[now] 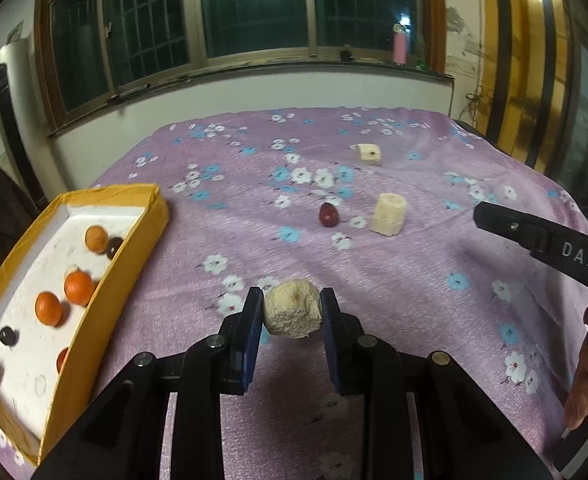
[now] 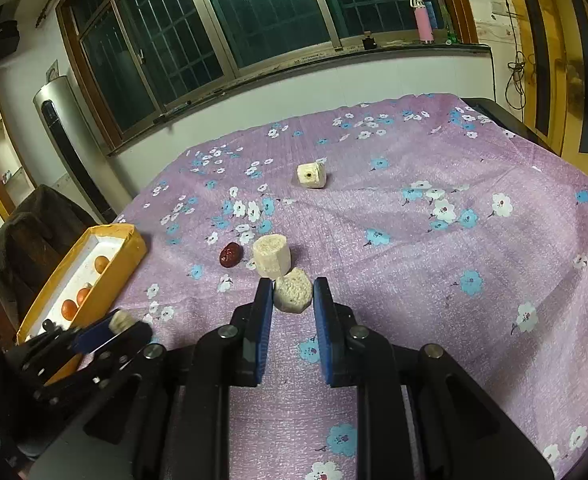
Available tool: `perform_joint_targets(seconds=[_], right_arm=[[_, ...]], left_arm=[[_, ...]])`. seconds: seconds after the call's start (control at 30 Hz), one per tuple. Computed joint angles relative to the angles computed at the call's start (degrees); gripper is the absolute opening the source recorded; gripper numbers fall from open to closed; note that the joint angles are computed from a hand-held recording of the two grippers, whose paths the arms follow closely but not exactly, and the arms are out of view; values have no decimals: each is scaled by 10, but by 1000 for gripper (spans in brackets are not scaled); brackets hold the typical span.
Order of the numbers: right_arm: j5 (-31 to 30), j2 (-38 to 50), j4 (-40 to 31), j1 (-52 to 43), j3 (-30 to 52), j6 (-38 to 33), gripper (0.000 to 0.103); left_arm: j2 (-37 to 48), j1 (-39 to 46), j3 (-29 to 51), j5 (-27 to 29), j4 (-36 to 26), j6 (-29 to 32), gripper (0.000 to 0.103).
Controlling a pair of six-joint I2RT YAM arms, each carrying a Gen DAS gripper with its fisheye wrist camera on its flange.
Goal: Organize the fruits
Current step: 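Lift the round white chunk with the right gripper while the left lifts its white chunk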
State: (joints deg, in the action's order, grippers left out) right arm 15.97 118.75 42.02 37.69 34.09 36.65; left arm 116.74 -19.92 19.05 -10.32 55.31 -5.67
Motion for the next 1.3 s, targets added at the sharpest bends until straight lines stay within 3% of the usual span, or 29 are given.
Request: perform_joint_targets(seconds=[0.4,0.57,1.03,1.3], right_arm=[[59,4,-37,30,27,-29,22],[74,3,-41,39,30,-37,22],[95,8,-65,57,37,-36,22],[111,3,-66,61,33,-33,22]], left_arm=[[27,33,-19,52,76,-6,28],[42,30,-38,50,131,-4,28],[50,38,-30,36,127,-19,27],[70,24,-46,0,193,-18,28]])
